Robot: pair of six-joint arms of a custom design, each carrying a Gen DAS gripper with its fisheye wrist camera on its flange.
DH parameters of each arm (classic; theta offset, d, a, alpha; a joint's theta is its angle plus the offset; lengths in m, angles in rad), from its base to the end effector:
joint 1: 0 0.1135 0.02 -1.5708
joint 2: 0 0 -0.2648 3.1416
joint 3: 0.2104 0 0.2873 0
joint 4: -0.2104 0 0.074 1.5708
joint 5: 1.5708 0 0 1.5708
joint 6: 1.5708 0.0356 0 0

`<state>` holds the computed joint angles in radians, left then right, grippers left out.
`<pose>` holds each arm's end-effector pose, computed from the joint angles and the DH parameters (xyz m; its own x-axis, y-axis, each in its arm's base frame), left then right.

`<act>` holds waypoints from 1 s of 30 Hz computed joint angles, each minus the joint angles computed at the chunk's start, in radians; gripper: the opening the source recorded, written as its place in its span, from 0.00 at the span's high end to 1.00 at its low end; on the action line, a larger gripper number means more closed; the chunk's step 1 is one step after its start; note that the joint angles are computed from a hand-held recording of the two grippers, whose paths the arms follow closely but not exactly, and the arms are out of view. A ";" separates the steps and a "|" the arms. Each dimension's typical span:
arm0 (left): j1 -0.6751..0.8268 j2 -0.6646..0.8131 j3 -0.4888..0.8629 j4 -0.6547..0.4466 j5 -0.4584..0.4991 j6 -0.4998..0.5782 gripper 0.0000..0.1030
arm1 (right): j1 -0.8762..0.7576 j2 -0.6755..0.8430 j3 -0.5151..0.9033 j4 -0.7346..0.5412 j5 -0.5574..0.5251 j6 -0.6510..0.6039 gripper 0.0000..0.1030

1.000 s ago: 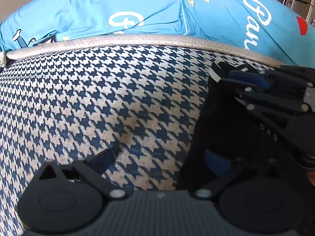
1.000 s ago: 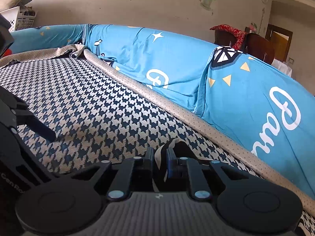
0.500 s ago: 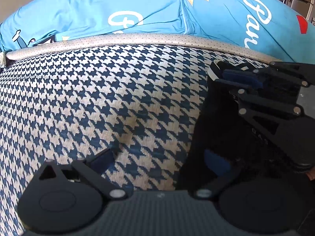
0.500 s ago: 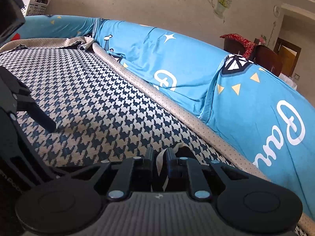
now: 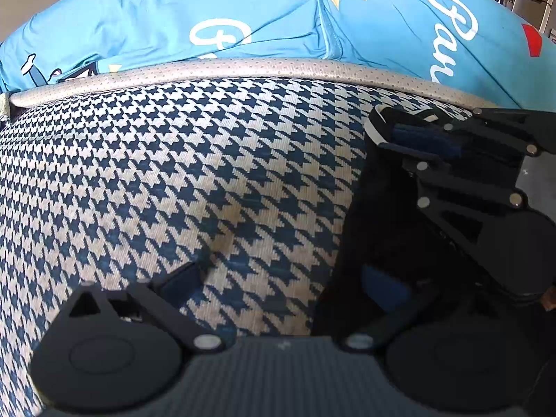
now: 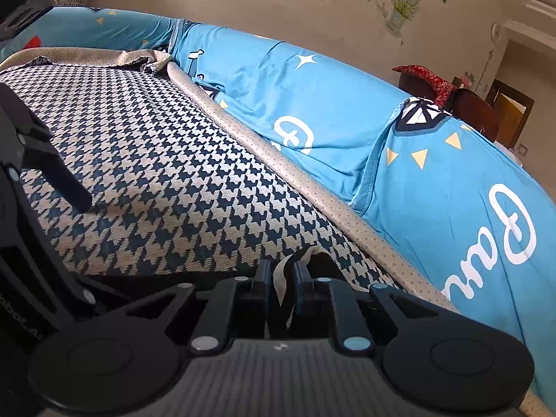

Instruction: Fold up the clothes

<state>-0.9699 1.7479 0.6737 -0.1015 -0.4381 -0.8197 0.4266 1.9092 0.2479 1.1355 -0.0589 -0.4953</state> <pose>0.1788 -0.2341 0.0577 -0.8346 0.0469 -0.5489 0.0653 0.9978 -0.0141 0.2149 0.1000 0.0231 -0.1837 -0.6047 -0.7750 -0.6214 0.6824 -0.3851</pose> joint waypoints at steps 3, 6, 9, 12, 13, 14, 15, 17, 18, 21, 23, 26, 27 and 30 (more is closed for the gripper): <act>-0.002 0.000 -0.001 0.000 -0.003 0.001 0.00 | 0.002 0.022 0.002 0.022 0.008 -0.017 0.86; -0.005 0.003 0.002 -0.003 -0.005 -0.003 0.00 | 0.006 0.055 0.009 0.054 0.031 -0.019 0.88; -0.007 0.003 0.002 -0.005 -0.007 -0.002 0.00 | -0.005 0.055 0.008 0.073 0.025 0.037 0.92; -0.007 0.001 0.001 -0.007 -0.006 0.003 0.00 | -0.045 0.014 0.005 0.054 -0.030 0.158 0.97; -0.008 0.001 0.001 -0.009 -0.006 0.005 0.00 | -0.074 -0.008 0.008 0.035 -0.062 0.234 0.99; -0.008 0.000 0.001 -0.011 -0.005 0.006 0.00 | -0.105 -0.024 0.013 0.024 -0.084 0.317 0.99; -0.008 0.000 0.000 -0.011 -0.005 0.008 0.00 | -0.141 -0.041 0.021 0.007 -0.102 0.405 0.99; -0.009 -0.001 -0.002 -0.009 -0.005 0.012 0.00 | -0.219 -0.081 0.041 -0.060 -0.149 0.526 0.99; -0.008 -0.002 -0.003 -0.008 -0.004 0.013 0.00 | -0.250 -0.096 0.049 -0.091 -0.168 0.554 0.99; -0.005 -0.004 -0.004 -0.007 0.000 0.013 0.00 | -0.280 -0.125 0.038 -0.107 -0.229 0.500 0.99; -0.003 -0.008 -0.008 -0.006 0.002 0.019 0.00 | -0.259 -0.139 0.030 -0.115 -0.254 0.479 0.99; -0.004 -0.009 -0.011 0.000 0.001 0.019 0.00 | -0.217 -0.148 0.026 -0.130 -0.284 0.438 0.98; -0.004 -0.009 -0.013 0.001 0.002 0.020 0.00 | -0.198 -0.140 0.027 -0.133 -0.281 0.416 0.98; -0.005 -0.011 -0.016 0.004 0.004 0.024 0.00 | -0.155 -0.108 0.037 -0.136 -0.252 0.364 0.98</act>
